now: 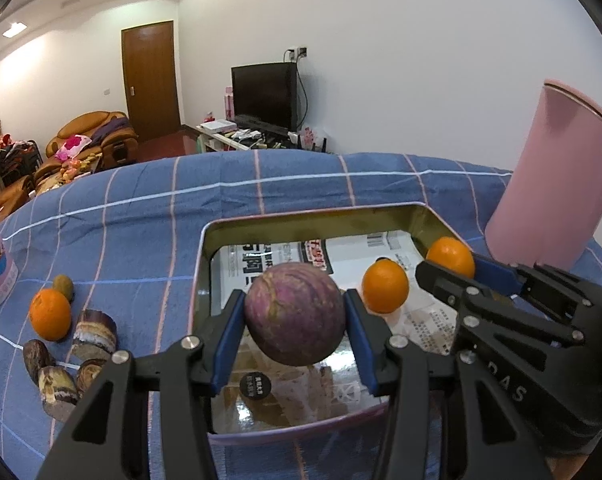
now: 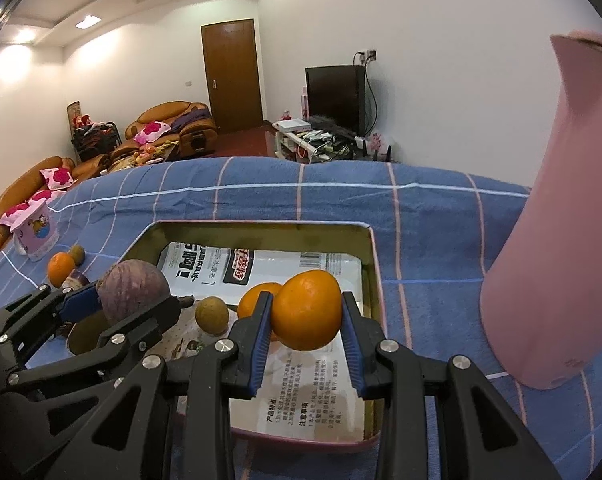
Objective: Organize fruits
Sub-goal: 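Carry the orange and passion fruit into the pink tin and release both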
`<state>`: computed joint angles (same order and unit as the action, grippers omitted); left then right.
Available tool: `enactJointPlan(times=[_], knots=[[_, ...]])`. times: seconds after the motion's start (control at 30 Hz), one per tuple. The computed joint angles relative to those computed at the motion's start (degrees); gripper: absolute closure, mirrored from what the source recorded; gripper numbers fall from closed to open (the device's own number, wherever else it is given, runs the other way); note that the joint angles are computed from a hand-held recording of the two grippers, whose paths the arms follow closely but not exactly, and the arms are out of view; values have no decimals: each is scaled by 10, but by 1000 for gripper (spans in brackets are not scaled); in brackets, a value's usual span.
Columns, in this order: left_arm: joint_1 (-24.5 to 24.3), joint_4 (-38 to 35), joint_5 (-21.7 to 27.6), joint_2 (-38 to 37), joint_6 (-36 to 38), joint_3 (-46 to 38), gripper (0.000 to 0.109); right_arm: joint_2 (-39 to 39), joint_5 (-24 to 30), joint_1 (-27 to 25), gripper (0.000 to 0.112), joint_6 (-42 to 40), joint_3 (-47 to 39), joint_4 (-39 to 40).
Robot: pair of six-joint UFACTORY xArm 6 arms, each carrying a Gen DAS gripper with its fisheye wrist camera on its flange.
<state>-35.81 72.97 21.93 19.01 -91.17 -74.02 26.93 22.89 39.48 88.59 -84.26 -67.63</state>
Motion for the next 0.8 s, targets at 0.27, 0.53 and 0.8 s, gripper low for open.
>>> enactJointPlan(times=[0.27,0.53,0.8], knots=[[-7,26,30,-6,-22,-2,55,3,-32,-5,77,-14,3,26],[-10,94,54,-26,-89,16,30,1,-83,-23,76,21,14,21],[-17,184,90,-60,-176,46,6,-20,-109,-36,53,182,26,-117]])
